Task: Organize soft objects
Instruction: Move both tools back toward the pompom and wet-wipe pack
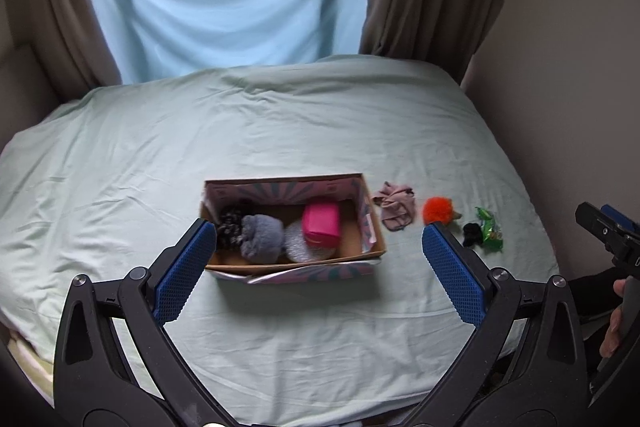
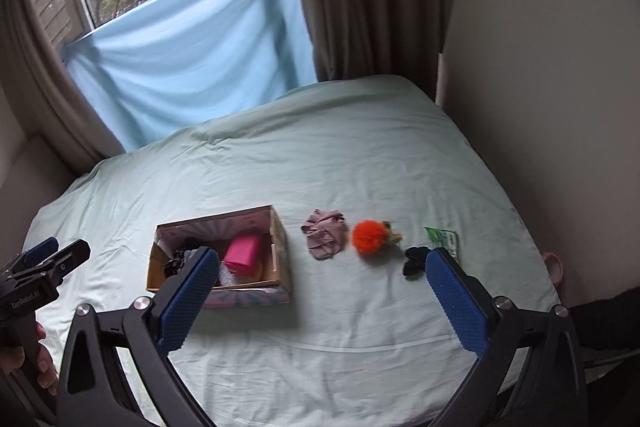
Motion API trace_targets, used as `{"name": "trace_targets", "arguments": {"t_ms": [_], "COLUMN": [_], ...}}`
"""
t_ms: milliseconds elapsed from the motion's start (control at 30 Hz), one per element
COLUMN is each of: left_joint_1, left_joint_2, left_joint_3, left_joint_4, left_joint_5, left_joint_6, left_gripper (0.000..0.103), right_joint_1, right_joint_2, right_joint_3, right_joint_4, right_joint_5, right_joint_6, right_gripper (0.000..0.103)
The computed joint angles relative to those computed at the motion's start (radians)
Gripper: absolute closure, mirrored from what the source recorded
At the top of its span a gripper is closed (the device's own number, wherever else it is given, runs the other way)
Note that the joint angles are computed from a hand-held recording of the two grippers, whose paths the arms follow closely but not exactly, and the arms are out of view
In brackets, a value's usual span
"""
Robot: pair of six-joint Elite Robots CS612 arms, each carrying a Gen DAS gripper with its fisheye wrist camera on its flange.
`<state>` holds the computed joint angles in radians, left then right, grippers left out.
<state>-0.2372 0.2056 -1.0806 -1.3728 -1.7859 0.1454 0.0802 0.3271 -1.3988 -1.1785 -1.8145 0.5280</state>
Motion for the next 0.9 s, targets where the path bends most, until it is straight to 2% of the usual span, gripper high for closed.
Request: {"name": "trace_targets", "arguments": {"t_ms": [100, 333, 500, 667, 900], "left_joint_1": [-0.028, -0.101, -0.151, -0.185, -0.219], "left_joint_2": [-0.001, 0.001, 0.007, 0.011, 0.009], "left_joint_3": [0.002, 0.026, 0.065, 0.133, 0.244], "left_joint_4": [0.009, 0.009, 0.001, -0.014, -0.041], "left_joint_5": [-0.001, 0.004, 0.022, 0.014, 0.016], "left_joint_6": [-0.006, -0.046, -0.078, -0.102, -0.076], "left_gripper": [0.0, 0.0, 0.0, 0.0, 0.001], "right_joint_1": [-0.029, -0.112, -0.174, -0.227, -0.268], "right_joint_2": [0.017, 0.058, 0.092, 0.126, 0.171], "right_joint_3": [-0.043, -0.116, -0.145, -0.141, -0.111], "right_joint_4": [0.032, 0.085, 0.105, 0.114, 0.102], "right_joint_5": [0.01, 0.086, 0.177, 0.264, 0.336], "right_joint_6": [0.018, 0.037, 0.036, 0.024, 0.03], "right_gripper": [0.0, 0.0, 0.0, 0.0, 0.0]}}
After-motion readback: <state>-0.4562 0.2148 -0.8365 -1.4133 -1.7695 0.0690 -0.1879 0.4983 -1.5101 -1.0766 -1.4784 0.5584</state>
